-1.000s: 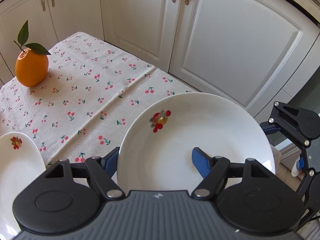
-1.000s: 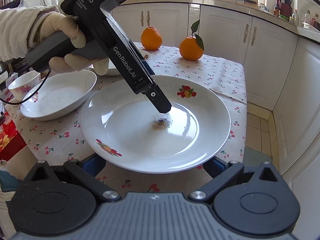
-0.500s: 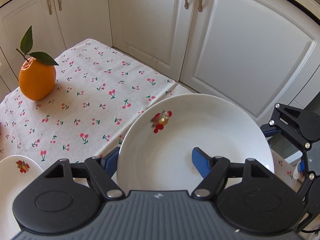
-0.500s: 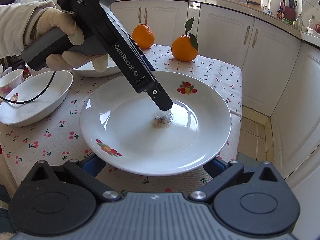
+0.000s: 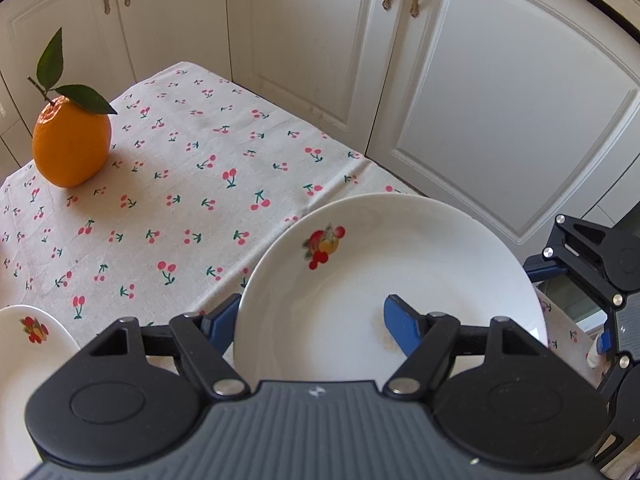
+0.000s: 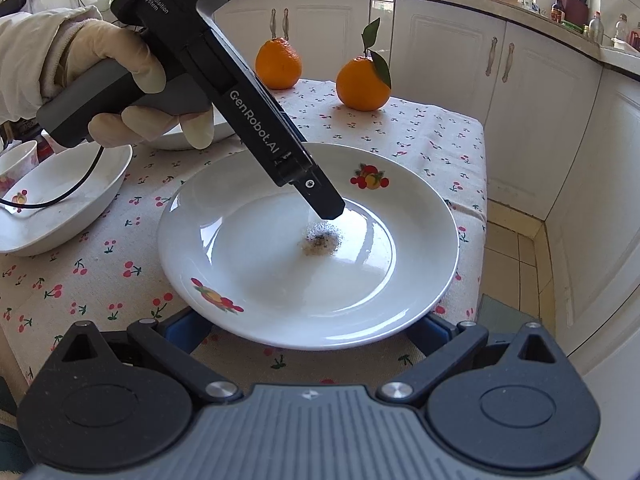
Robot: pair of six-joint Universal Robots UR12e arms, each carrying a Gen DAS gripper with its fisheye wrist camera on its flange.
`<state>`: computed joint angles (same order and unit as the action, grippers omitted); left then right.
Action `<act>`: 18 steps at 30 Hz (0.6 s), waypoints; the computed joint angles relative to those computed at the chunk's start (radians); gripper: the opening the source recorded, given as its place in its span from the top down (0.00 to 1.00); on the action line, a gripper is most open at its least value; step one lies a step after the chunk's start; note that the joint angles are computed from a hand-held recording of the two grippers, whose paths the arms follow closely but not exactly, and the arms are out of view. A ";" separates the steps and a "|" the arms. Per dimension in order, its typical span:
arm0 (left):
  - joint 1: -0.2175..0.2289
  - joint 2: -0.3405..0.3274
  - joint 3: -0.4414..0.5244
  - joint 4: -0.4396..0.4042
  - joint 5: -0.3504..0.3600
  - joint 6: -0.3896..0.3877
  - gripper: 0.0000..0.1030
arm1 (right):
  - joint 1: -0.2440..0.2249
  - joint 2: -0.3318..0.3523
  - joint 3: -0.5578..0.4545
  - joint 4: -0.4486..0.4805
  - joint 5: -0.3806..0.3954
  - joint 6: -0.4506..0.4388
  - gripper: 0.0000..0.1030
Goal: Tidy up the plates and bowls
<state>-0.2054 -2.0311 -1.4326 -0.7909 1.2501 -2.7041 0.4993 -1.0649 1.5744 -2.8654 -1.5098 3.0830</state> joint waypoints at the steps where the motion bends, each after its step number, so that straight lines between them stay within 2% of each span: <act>1: 0.000 0.003 -0.003 0.007 0.002 0.002 0.27 | 0.000 0.000 0.001 -0.002 -0.002 0.001 0.00; 8: 0.009 0.053 -0.039 0.050 0.018 -0.028 0.27 | 0.006 -0.036 0.041 -0.020 -0.005 0.041 0.00; 11: 0.017 0.090 -0.072 0.082 0.022 -0.052 0.27 | 0.021 -0.058 0.061 -0.032 -0.038 0.044 0.00; 18: 0.037 0.212 -0.200 0.216 0.030 -0.089 0.25 | 0.057 -0.090 0.085 -0.122 -0.055 0.039 0.00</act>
